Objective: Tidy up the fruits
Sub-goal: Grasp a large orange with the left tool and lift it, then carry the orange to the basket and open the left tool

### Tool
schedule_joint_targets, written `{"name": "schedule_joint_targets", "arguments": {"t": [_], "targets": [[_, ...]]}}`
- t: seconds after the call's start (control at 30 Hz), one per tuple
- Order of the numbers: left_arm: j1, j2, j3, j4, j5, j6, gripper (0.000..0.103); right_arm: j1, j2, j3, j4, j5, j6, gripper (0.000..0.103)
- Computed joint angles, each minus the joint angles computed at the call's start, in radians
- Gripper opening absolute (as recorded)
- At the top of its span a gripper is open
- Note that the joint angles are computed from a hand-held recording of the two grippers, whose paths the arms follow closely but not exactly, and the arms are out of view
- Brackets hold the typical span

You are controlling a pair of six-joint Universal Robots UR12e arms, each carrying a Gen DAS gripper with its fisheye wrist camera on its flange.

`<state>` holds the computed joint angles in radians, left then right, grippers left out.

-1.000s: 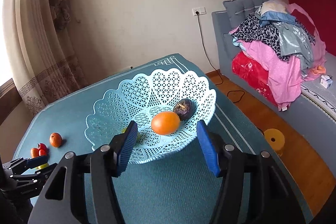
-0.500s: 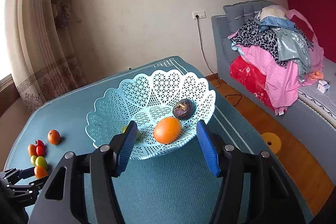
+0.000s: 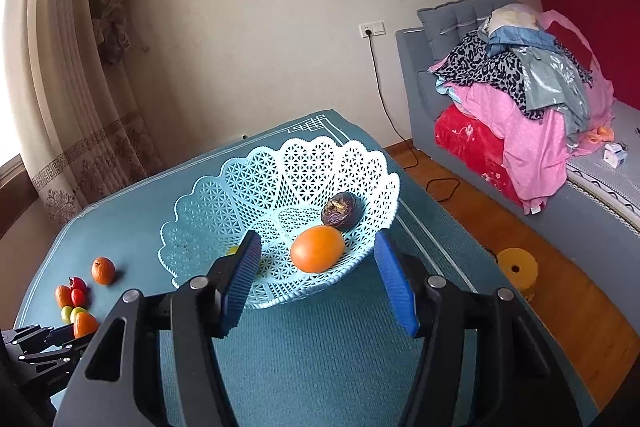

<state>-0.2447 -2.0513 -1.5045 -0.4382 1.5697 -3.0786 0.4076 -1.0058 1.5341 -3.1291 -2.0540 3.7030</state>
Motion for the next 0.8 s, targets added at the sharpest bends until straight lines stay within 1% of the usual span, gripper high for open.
{"name": "schedule_joint_targets", "arguments": {"t": [0.17,0.3,0.5,0.63,0.77,0.8], "targets": [[-0.019,-0.016,0.046,0.033,-0.034,0.023,0.038,-0.002,0.000,0.001,-0.002,0.006,0.001,0.059],[-0.035,-0.044,0.109,0.033,-0.084,0.032,0.038,-0.003,0.000,0.003,-0.005,0.008,0.004,0.059],[-0.063,-0.094,0.193,0.056,-0.118,0.068,0.038,-0.006,-0.001,0.006,-0.001,0.014,0.018,0.059],[-0.077,-0.128,0.246,0.030,-0.122,0.082,0.038,-0.007,-0.002,0.008,0.000,0.019,0.023,0.059],[-0.081,-0.143,0.267,0.009,-0.130,0.082,0.038,-0.008,-0.002,0.009,0.002,0.021,0.030,0.060],[-0.081,-0.145,0.272,-0.001,-0.135,0.079,0.043,-0.008,-0.002,0.009,0.003,0.021,0.033,0.061]]}}
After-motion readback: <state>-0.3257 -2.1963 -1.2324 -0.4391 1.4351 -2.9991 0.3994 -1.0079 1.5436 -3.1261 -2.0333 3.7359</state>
